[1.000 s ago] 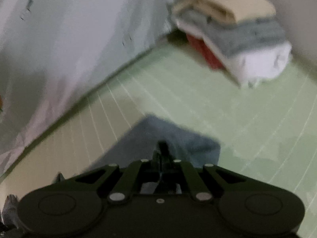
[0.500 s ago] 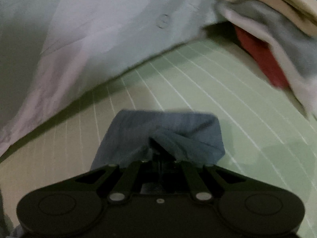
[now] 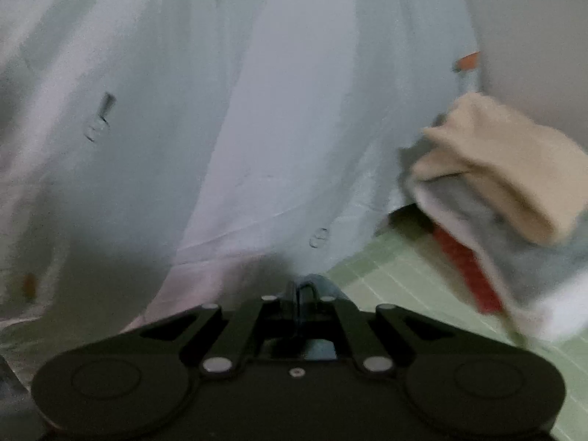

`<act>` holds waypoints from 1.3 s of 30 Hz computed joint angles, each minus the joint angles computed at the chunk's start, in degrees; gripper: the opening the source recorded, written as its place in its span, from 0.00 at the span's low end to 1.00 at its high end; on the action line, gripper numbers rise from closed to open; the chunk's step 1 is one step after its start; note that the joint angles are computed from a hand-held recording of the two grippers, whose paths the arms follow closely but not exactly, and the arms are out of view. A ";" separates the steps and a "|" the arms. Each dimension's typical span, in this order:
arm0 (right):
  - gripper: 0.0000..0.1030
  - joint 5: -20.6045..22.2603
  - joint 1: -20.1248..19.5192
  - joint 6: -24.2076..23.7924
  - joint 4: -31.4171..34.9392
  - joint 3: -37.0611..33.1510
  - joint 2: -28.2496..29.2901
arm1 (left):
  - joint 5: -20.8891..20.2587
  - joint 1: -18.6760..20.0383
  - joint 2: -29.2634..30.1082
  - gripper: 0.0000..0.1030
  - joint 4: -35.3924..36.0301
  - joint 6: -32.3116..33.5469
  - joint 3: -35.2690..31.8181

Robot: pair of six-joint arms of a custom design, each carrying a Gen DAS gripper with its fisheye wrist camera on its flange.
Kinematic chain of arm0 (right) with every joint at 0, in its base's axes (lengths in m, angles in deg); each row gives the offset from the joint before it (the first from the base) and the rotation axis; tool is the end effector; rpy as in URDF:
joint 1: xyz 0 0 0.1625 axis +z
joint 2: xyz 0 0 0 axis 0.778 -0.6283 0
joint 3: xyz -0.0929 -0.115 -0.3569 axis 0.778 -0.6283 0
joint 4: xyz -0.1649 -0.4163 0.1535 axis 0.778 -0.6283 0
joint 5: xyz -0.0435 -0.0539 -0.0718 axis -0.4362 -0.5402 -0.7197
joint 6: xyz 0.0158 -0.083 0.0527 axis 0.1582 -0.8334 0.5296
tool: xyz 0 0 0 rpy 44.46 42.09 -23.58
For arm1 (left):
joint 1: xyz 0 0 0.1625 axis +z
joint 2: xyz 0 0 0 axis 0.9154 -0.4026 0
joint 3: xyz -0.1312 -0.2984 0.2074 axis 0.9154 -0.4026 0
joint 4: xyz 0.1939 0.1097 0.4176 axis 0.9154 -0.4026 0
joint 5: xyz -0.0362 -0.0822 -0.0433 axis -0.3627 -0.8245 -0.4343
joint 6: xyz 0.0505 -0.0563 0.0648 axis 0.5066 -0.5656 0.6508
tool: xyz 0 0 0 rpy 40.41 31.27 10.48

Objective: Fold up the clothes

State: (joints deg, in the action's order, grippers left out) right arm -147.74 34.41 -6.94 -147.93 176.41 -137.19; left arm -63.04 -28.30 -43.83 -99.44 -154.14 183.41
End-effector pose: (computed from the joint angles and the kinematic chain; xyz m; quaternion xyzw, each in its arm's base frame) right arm 0.0642 -0.7029 0.4168 0.1318 -0.8425 0.4827 0.1993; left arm -0.2635 -0.4956 0.2329 -0.2478 0.7054 -0.5506 0.3713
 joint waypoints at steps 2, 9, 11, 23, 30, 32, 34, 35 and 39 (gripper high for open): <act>0.01 0.91 -1.25 -0.41 0.50 6.93 -6.81 | -6.85 -4.37 -1.49 0.13 1.37 -5.62 3.97; 0.01 -5.09 -7.83 1.01 13.60 22.33 -22.35 | -29.91 -13.20 -8.93 0.20 -17.07 -9.23 21.17; 0.02 -5.84 -9.51 4.20 18.13 23.70 -24.23 | -32.24 -14.37 -9.33 0.21 -17.87 -9.68 22.05; 0.43 -5.15 -6.67 7.02 17.67 24.47 -25.26 | -26.13 -15.80 -9.81 0.70 -7.11 -13.49 18.93; 0.65 -8.23 -1.78 11.40 11.53 18.22 -15.67 | -20.55 -8.42 -9.89 0.82 -6.24 -9.89 15.76; 0.71 -9.22 -0.27 12.06 9.27 15.39 -11.89 | -19.34 -5.82 -9.68 0.84 -7.15 -8.63 14.95; 0.75 -10.81 0.96 12.47 8.29 11.59 -7.51 | -19.10 -2.88 -10.08 0.84 -10.27 -6.81 14.67; 0.76 -12.01 1.52 12.53 8.12 9.29 -5.01 | -19.12 -1.65 -10.45 0.84 -12.11 -5.88 14.79; 0.77 -20.95 2.71 15.18 9.51 0.21 4.62 | -19.35 2.12 -10.61 0.86 -16.85 -1.53 14.63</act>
